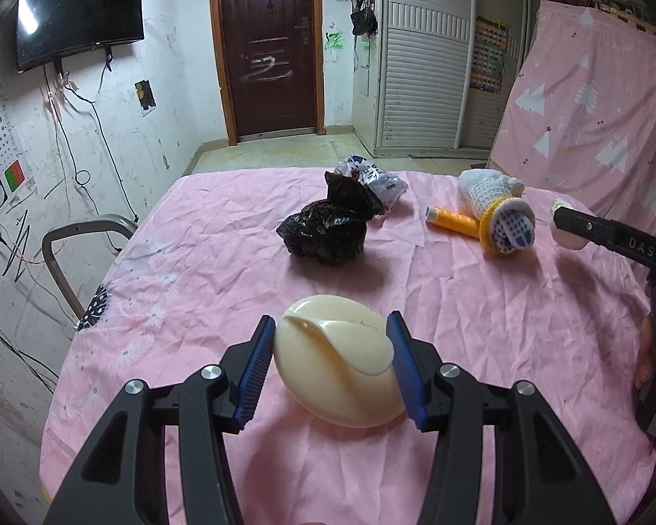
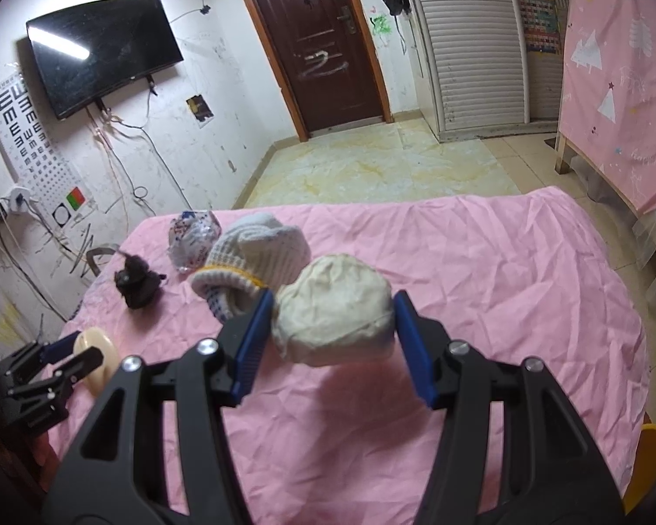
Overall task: Collect trash
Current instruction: 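Carry the beige dome and white bundle toward the yellow bucket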
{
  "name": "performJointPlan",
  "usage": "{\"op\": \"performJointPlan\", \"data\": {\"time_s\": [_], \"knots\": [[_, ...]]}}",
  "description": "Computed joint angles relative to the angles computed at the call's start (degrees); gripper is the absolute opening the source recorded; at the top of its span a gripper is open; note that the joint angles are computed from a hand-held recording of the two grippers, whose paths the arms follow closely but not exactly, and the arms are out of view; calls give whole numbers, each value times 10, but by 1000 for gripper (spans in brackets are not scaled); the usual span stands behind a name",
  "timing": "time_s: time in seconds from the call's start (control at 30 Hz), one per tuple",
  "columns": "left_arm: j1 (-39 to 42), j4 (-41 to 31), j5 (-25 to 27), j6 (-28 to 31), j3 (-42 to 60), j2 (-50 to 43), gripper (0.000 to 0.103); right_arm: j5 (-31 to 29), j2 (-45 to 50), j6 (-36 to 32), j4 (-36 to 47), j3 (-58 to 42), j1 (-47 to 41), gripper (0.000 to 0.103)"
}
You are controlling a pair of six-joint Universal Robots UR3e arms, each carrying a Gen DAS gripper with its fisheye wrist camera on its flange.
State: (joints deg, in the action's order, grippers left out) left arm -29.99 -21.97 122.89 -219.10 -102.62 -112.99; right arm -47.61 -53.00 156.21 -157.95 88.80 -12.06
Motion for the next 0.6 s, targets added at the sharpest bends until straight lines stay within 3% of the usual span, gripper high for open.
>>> {"op": "performJointPlan", "data": {"time_s": [0.6], "knots": [[-60,19,39,6,33,14,43,70,-89,24,-95,139,-74,54]]}}
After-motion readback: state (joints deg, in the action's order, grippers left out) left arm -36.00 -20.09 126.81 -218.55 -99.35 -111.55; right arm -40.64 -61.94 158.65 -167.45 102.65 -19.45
